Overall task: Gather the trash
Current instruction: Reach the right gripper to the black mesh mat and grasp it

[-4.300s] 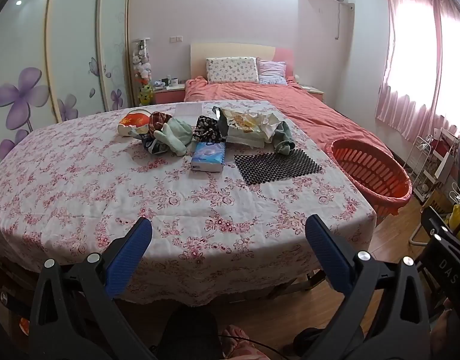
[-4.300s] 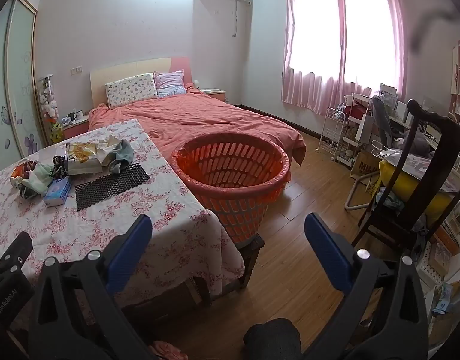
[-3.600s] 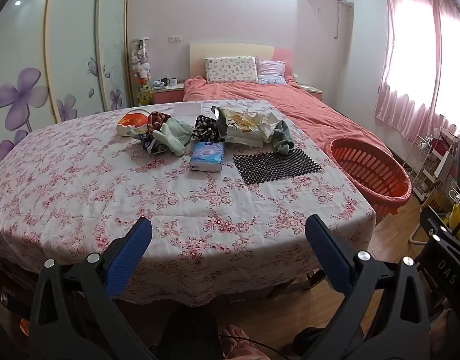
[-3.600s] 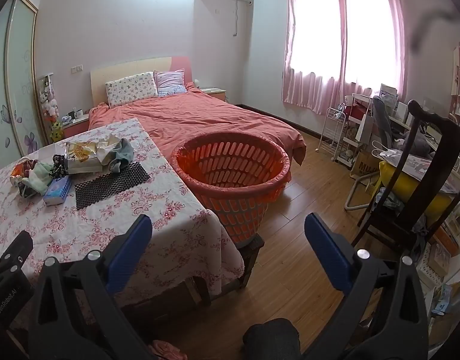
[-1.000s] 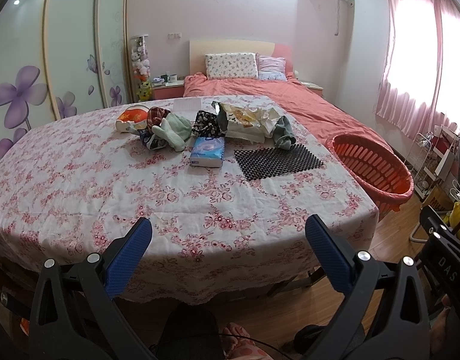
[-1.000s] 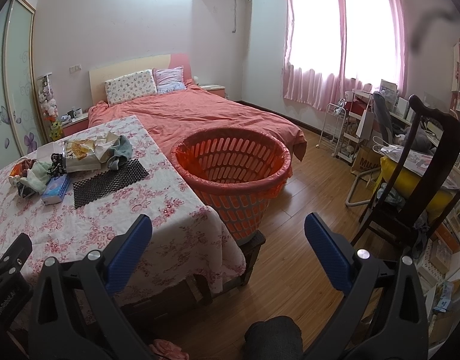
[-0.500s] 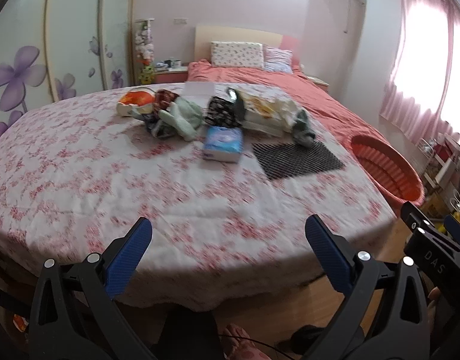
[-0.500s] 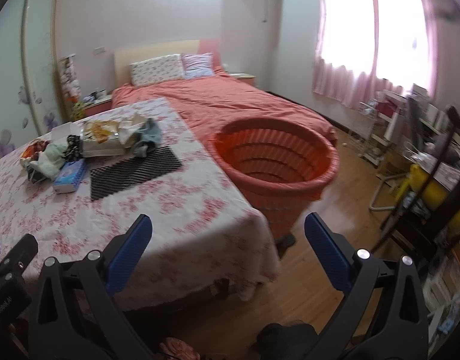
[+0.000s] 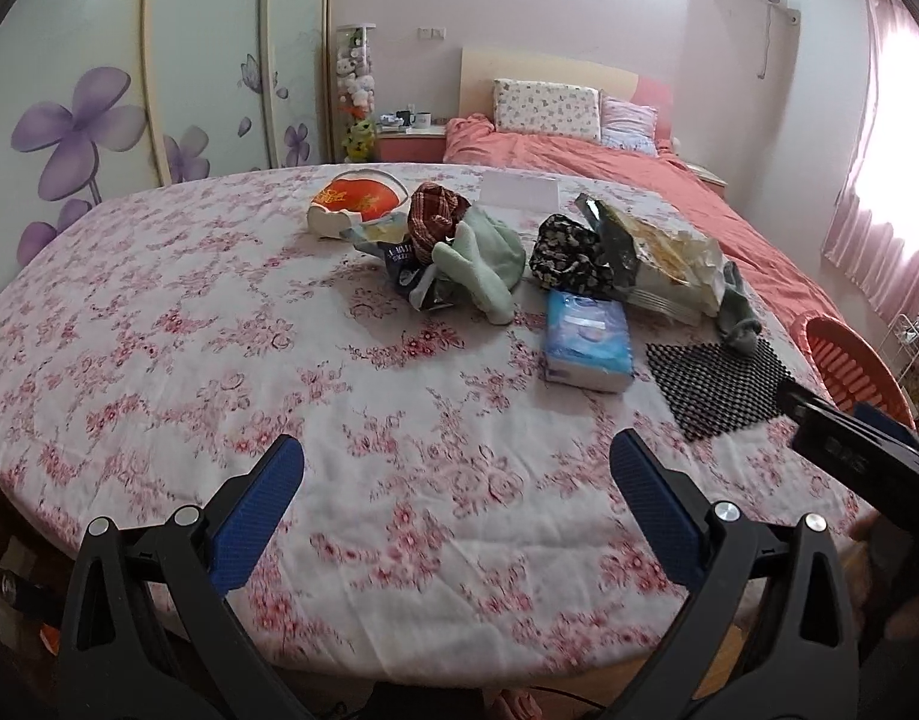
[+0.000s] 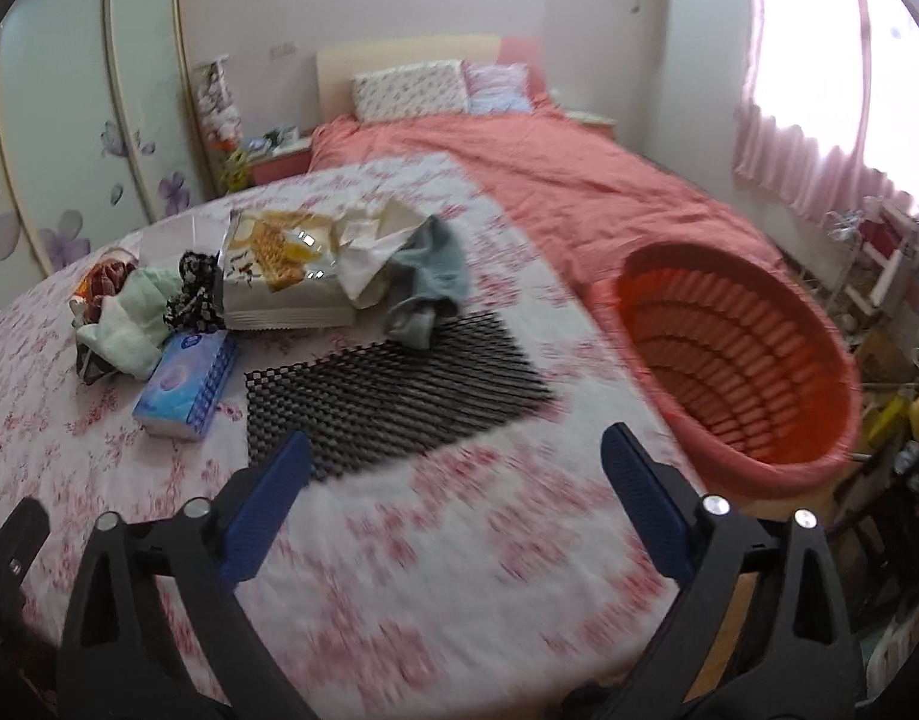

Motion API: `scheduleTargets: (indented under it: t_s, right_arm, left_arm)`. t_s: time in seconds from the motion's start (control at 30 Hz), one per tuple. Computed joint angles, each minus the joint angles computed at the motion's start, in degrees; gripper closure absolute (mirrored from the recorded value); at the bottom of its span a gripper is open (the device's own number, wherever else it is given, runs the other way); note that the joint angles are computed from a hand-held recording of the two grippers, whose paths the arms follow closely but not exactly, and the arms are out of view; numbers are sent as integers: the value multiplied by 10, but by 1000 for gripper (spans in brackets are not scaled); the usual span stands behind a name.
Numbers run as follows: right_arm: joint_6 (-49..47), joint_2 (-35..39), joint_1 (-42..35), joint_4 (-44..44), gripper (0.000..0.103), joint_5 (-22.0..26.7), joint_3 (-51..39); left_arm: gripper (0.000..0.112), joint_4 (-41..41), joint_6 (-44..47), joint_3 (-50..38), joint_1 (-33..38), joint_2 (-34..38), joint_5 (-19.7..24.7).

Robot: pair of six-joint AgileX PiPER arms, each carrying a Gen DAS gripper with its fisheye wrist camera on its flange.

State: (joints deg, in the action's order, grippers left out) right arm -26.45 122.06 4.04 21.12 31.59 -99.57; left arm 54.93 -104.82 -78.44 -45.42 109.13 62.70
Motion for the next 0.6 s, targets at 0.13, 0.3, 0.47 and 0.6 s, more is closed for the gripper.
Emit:
scheduleTargets:
  t_s: [0.13, 0.3, 0.47, 0.6]
  right_arm:
    - [66, 72, 15, -51, 10, 66, -113]
    - [94, 119, 33, -101, 10, 112, -191]
    - [50, 101, 33, -79, 27, 85, -146]
    - [3, 83, 31, -44, 46, 72, -116]
  left_arm:
    - [12, 1, 9, 7, 15, -1, -22]
    - [12, -6, 19, 13, 36, 2, -62]
    - [12, -12, 19, 17, 49, 5, -93]
    - [12, -18, 24, 12, 54, 9, -102]
